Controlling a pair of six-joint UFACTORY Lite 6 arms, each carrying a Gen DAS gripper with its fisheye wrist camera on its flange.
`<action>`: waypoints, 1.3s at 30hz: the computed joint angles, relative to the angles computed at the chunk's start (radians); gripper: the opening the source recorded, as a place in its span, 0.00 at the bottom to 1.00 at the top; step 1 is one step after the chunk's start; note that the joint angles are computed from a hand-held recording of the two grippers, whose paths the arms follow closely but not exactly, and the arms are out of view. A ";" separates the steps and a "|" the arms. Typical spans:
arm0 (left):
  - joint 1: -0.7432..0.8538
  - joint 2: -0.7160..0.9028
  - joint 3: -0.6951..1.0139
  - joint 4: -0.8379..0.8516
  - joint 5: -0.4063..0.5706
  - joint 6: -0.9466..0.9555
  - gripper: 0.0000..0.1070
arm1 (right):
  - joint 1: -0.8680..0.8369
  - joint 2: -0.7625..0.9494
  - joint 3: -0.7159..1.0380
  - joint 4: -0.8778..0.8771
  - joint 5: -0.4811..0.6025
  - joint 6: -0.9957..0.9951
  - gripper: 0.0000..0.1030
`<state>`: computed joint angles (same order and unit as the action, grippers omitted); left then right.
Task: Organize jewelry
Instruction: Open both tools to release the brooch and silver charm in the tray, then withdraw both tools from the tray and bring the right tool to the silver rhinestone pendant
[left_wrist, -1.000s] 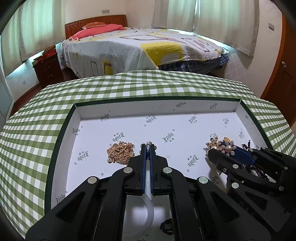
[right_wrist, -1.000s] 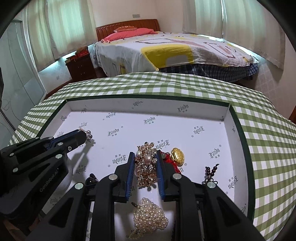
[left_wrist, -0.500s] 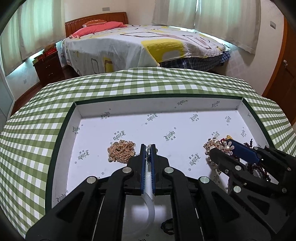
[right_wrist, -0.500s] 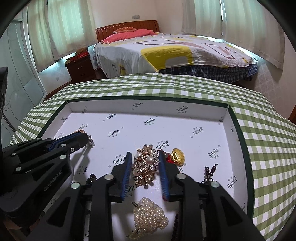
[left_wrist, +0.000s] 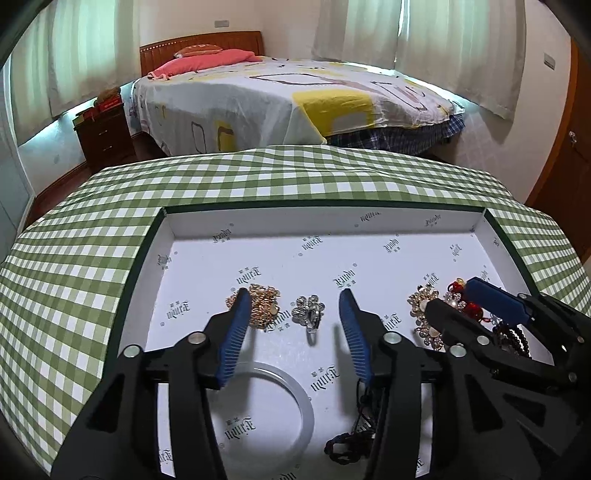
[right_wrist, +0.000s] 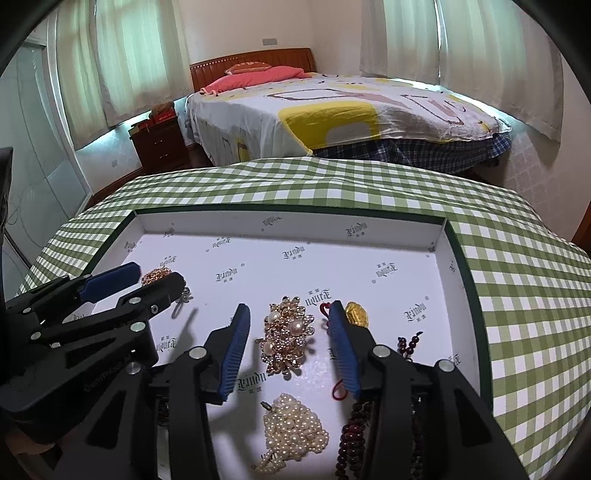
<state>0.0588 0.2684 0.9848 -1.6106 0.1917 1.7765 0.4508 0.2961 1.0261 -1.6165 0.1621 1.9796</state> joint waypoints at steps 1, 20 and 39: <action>0.005 -0.005 -0.005 -0.010 0.002 0.012 0.50 | -0.001 -0.003 -0.002 0.000 0.002 -0.001 0.47; 0.080 -0.223 -0.131 0.036 0.026 0.000 0.73 | -0.001 -0.163 -0.090 0.107 0.025 -0.110 0.65; 0.299 -0.678 -0.349 0.438 0.249 -0.364 0.74 | 0.038 -0.644 -0.374 0.539 0.173 -0.524 0.66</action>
<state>0.3576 -0.4098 0.6357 -1.1723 0.4407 1.4125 0.4883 -0.3480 0.6525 -1.0779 0.3353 1.4552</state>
